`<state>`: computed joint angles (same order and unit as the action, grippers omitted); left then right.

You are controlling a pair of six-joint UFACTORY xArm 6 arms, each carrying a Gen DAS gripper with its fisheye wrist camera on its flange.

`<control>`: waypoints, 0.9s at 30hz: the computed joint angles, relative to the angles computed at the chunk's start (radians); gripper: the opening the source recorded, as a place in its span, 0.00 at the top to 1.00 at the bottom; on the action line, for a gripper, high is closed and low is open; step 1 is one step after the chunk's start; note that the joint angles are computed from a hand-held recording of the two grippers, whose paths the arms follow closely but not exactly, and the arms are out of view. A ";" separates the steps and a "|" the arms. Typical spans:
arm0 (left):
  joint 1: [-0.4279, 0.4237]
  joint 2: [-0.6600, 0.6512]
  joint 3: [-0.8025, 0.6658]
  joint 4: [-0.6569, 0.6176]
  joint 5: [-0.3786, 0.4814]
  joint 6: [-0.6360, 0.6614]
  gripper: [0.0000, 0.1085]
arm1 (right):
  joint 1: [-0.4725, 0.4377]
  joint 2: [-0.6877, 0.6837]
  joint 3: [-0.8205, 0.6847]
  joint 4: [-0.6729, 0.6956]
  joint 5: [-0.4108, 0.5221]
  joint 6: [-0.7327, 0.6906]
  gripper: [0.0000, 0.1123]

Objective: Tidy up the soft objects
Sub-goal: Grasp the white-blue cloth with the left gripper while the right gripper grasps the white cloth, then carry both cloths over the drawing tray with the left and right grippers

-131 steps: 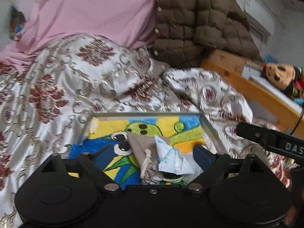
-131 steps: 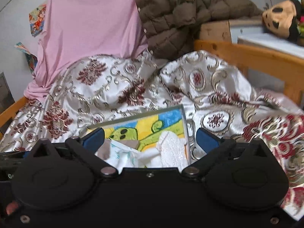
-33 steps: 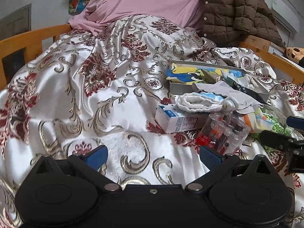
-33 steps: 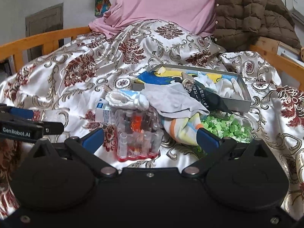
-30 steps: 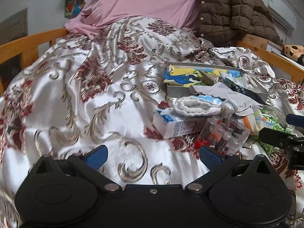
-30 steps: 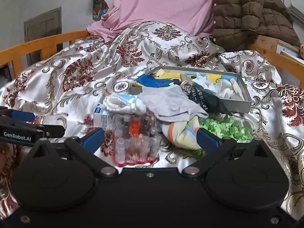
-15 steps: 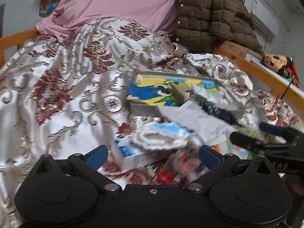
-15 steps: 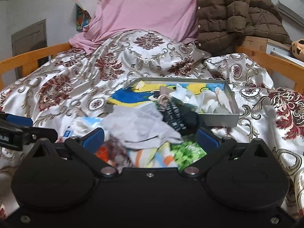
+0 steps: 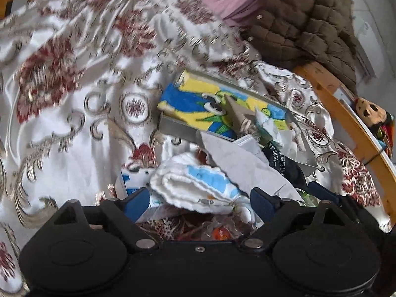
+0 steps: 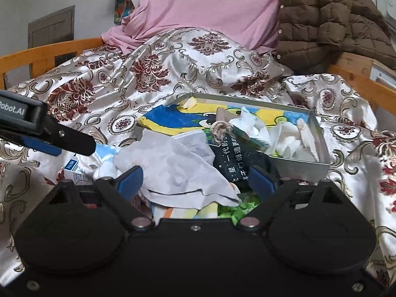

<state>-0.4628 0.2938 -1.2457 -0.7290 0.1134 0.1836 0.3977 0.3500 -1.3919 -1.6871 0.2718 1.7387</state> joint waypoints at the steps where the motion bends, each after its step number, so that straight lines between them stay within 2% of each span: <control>1: 0.007 0.005 -0.006 0.031 0.021 -0.055 0.22 | -0.002 0.012 -0.013 0.010 -0.007 -0.011 0.26; 4: 0.020 0.027 -0.040 0.022 0.081 -0.118 0.25 | -0.006 0.040 -0.043 0.078 -0.022 -0.083 0.33; 7: 0.022 0.048 -0.066 -0.001 0.099 -0.147 0.26 | -0.008 0.052 -0.051 0.108 -0.039 -0.119 0.38; 10: 0.026 0.064 -0.090 0.013 0.119 -0.192 0.32 | -0.009 0.066 -0.061 0.135 -0.048 -0.155 0.40; 12: 0.028 0.074 -0.103 0.018 0.130 -0.217 0.35 | -0.013 0.073 -0.064 0.156 -0.061 -0.169 0.45; 17: 0.031 0.090 -0.120 0.133 0.133 -0.338 0.51 | -0.010 0.074 -0.060 0.151 -0.065 -0.163 0.58; 21: 0.031 0.093 -0.125 0.129 0.129 -0.336 0.62 | -0.009 0.073 -0.063 0.125 -0.065 -0.138 0.74; 25: 0.027 0.095 -0.125 0.156 0.113 -0.346 0.76 | -0.011 0.067 -0.064 0.069 -0.062 -0.075 0.82; 27: 0.025 0.094 -0.125 0.171 0.106 -0.353 0.84 | -0.006 0.060 -0.063 0.016 -0.049 -0.029 0.90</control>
<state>-0.4380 0.3878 -1.3708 -0.5583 0.2197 -0.1691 0.3919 0.4099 -1.4548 -1.6708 0.2231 1.7099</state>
